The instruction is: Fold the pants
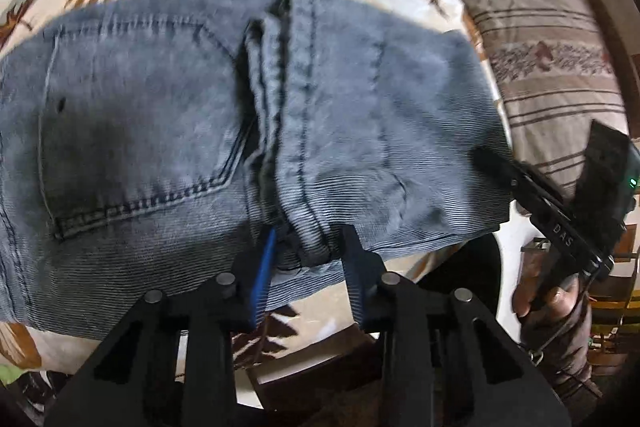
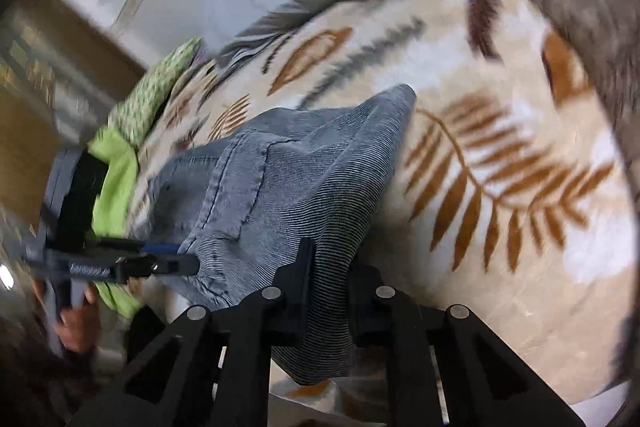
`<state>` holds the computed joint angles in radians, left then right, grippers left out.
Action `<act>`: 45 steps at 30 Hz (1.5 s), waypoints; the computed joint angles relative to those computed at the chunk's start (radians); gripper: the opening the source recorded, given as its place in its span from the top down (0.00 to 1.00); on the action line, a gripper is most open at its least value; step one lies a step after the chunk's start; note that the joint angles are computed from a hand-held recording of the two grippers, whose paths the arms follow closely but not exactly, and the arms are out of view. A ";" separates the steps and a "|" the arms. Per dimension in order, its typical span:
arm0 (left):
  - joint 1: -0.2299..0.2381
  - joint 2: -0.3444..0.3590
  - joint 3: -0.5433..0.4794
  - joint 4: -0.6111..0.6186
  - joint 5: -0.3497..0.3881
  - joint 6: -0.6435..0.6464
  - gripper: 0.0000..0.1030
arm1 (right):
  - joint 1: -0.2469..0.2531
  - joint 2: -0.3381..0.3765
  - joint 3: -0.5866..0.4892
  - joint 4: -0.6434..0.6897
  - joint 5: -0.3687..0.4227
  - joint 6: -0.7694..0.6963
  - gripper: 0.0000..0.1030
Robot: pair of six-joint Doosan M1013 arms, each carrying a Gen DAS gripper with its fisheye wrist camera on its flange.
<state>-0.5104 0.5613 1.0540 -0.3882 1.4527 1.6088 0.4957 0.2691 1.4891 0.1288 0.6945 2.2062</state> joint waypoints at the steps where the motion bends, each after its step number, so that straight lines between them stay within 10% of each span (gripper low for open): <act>1: -0.002 -0.003 0.011 0.007 -0.012 0.004 0.72 | 0.010 0.008 -0.015 -0.044 0.039 0.000 0.87; 5: 0.003 -0.014 0.034 -0.011 -0.037 0.030 0.72 | 0.023 0.044 -0.035 -0.113 0.143 0.015 0.83; 14: -0.010 -0.072 0.021 -0.008 -0.149 0.180 0.67 | -0.005 -0.001 -0.018 -0.167 0.080 0.141 0.62; 19: -0.027 -0.012 -0.050 0.009 -0.158 0.110 0.60 | -0.020 0.015 -0.040 -0.193 -0.042 0.128 0.66; 36: -0.019 0.024 -0.029 0.016 -0.144 0.073 0.57 | -0.030 0.101 -0.074 -0.201 0.043 0.134 0.75; 45: 0.110 -0.054 0.016 -0.020 -0.193 0.061 0.40 | 0.055 0.143 -0.247 -0.287 0.139 0.079 0.36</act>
